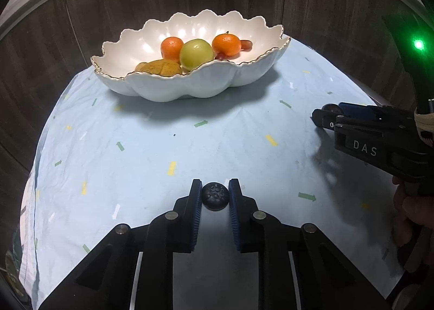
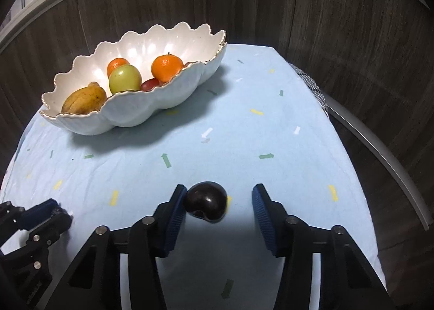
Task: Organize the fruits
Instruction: 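Close the right gripper around the dark plum on the cloth, then lift and carry the dark plum with the right gripper over the bowl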
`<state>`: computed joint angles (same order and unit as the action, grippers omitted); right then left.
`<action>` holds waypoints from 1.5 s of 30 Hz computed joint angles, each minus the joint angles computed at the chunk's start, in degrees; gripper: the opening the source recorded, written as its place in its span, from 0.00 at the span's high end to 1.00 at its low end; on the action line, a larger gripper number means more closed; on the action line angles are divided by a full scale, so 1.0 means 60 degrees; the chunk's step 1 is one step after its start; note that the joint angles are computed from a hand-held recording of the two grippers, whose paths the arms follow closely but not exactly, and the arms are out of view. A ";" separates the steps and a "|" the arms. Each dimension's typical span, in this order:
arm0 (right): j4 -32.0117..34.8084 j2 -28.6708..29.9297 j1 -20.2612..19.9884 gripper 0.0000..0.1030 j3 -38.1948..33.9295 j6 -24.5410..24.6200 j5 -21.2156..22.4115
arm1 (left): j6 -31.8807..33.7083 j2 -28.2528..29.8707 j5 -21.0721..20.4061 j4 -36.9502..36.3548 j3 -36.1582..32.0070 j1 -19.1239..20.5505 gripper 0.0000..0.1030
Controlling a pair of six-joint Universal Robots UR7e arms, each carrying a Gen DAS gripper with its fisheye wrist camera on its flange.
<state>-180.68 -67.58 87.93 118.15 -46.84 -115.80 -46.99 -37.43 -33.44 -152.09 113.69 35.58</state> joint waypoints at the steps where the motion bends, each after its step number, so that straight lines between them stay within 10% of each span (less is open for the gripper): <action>1: 0.0044 -0.0017 0.0004 0.65 0.0018 -0.0050 0.0046 | -0.0001 -0.0008 -0.0014 0.0006 -0.0006 0.0003 0.81; 45: 0.1303 -0.0299 0.0970 0.70 -0.0930 0.0680 0.0839 | -0.0138 -0.0995 0.0997 0.1157 -0.0757 0.0160 0.82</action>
